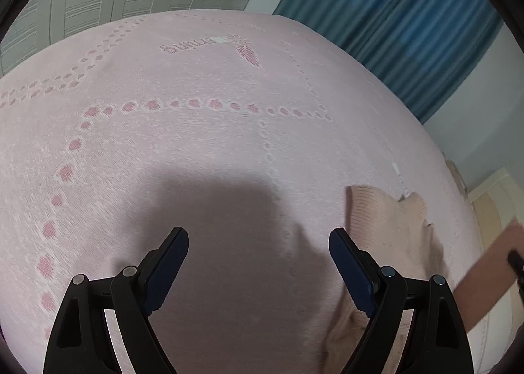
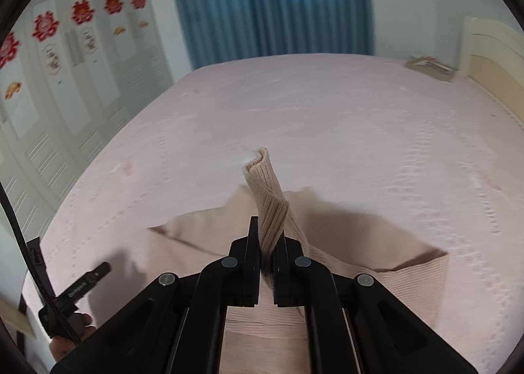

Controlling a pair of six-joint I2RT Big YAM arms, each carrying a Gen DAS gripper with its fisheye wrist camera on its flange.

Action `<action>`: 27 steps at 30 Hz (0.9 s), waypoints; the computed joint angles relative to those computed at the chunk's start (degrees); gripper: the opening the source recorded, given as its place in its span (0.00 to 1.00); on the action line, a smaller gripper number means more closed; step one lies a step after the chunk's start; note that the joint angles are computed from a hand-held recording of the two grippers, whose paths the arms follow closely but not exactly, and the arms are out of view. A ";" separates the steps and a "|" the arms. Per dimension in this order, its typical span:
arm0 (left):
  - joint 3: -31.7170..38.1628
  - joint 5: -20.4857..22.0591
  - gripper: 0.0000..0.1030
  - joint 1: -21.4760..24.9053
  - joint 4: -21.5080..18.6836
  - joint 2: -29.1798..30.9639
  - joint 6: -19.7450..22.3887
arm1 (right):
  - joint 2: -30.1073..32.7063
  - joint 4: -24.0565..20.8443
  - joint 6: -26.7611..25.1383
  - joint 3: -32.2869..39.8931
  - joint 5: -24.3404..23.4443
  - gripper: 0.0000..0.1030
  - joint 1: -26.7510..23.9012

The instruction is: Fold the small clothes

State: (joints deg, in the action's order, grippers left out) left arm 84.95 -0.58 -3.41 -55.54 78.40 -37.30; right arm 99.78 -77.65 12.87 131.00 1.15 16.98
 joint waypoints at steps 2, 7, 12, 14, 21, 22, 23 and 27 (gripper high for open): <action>-0.05 -0.79 0.85 0.43 -0.51 0.03 2.00 | 1.14 -0.01 0.21 0.63 -0.06 0.05 1.93; -2.48 2.87 0.85 3.07 1.04 -1.06 1.49 | 2.42 1.07 -0.76 -1.86 1.61 0.05 6.50; -3.32 4.46 0.85 3.71 2.50 -1.76 0.98 | 2.96 0.85 0.56 -5.46 -2.09 0.11 7.77; -3.32 5.45 0.85 3.45 3.22 -1.76 1.12 | 3.17 0.72 0.63 -6.23 -4.23 0.11 7.75; -2.05 6.05 0.85 0.87 3.85 -0.89 2.99 | -1.43 3.80 -8.05 -11.91 2.03 0.28 8.62; -1.85 6.57 0.85 0.31 4.26 -0.77 3.29 | -2.60 4.63 -9.09 -13.36 3.06 0.30 8.29; -1.74 7.12 0.83 -0.46 5.09 -0.72 3.68 | -3.84 5.43 -10.13 -14.92 4.08 0.31 7.83; -1.41 7.70 0.83 -3.72 8.52 -0.57 5.78 | -9.12 8.36 -13.09 -22.20 6.65 0.36 4.35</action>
State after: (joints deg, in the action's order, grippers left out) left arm 83.54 7.12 -7.14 -47.02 77.84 -31.53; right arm 90.66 -69.29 -0.22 108.79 7.80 21.33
